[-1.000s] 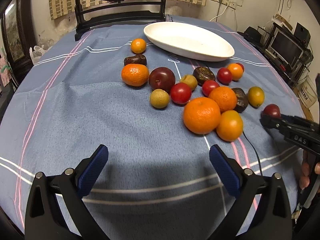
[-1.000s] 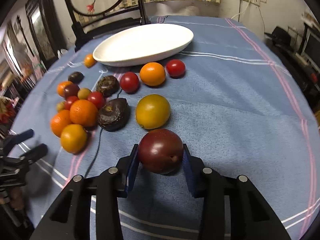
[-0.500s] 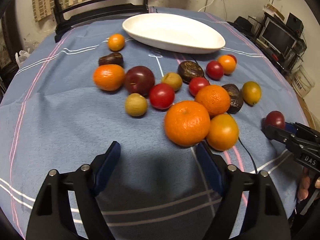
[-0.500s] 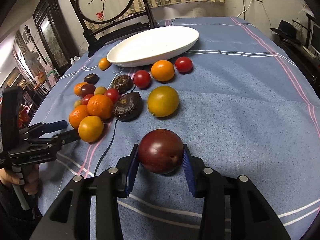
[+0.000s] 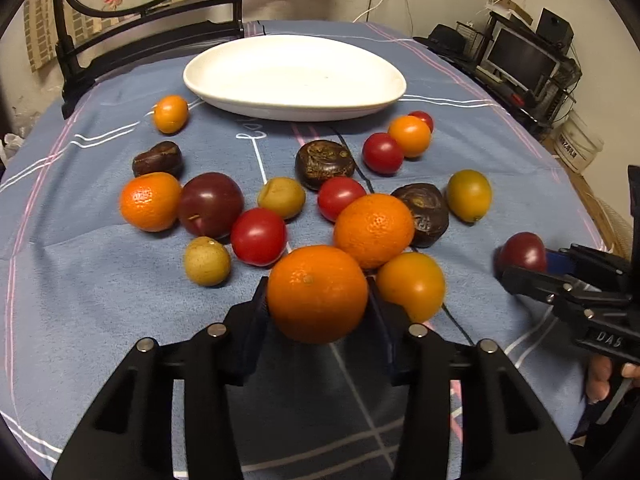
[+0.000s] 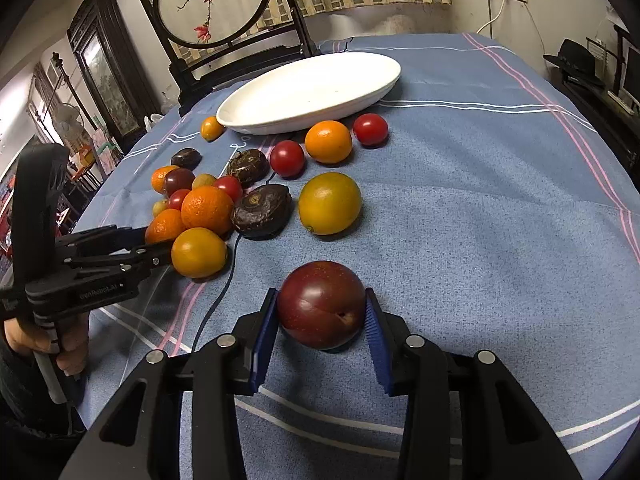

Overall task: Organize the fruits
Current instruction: 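Grasp the dark red plum with the right tool while the left tool grasps a large tangerine, then carry both fruits over the white plate and open both tools to drop them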

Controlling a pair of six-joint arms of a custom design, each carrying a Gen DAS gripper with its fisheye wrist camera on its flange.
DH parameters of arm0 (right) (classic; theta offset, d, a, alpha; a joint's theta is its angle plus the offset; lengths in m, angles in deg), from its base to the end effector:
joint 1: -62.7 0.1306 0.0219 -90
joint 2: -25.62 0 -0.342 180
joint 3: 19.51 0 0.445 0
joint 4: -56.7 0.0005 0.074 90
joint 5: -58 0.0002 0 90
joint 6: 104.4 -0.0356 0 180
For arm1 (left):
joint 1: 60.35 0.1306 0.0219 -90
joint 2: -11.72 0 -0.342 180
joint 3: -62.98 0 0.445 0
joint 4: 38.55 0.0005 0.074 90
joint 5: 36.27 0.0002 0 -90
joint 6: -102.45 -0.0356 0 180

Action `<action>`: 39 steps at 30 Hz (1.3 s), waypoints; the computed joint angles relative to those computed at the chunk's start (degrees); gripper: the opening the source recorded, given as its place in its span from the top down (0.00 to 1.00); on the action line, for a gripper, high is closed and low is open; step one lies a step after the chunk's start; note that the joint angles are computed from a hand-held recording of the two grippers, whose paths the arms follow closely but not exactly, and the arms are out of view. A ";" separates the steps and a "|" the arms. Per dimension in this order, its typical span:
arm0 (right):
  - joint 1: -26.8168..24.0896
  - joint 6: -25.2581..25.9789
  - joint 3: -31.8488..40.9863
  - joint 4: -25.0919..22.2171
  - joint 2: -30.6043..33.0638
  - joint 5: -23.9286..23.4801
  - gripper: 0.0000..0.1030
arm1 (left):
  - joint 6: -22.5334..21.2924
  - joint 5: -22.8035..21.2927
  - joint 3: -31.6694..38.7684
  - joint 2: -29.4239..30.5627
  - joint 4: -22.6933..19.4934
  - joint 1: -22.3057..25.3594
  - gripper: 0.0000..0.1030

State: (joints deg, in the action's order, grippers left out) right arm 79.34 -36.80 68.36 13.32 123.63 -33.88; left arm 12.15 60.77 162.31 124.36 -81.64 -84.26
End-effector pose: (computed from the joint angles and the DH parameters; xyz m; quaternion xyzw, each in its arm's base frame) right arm 0.5484 0.1646 0.3027 0.0426 0.9487 0.1193 0.2898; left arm 0.5894 -0.2666 0.2526 0.2177 0.9305 -0.1166 0.2704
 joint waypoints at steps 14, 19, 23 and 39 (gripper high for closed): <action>-0.11 7.47 17.06 2.22 8.29 -0.82 0.59 | 4.42 4.50 12.92 3.30 1.53 2.31 0.57; -0.70 5.89 35.12 -1.41 22.20 5.25 0.59 | 10.10 -0.18 37.18 20.55 -7.51 2.67 0.57; -2.24 0.34 44.17 -6.85 30.62 3.96 0.59 | 11.20 -2.35 47.33 28.43 -12.64 2.85 0.57; -3.18 -3.07 40.42 -3.14 29.78 0.26 0.35 | 6.67 -9.36 35.36 22.21 -3.14 1.19 0.27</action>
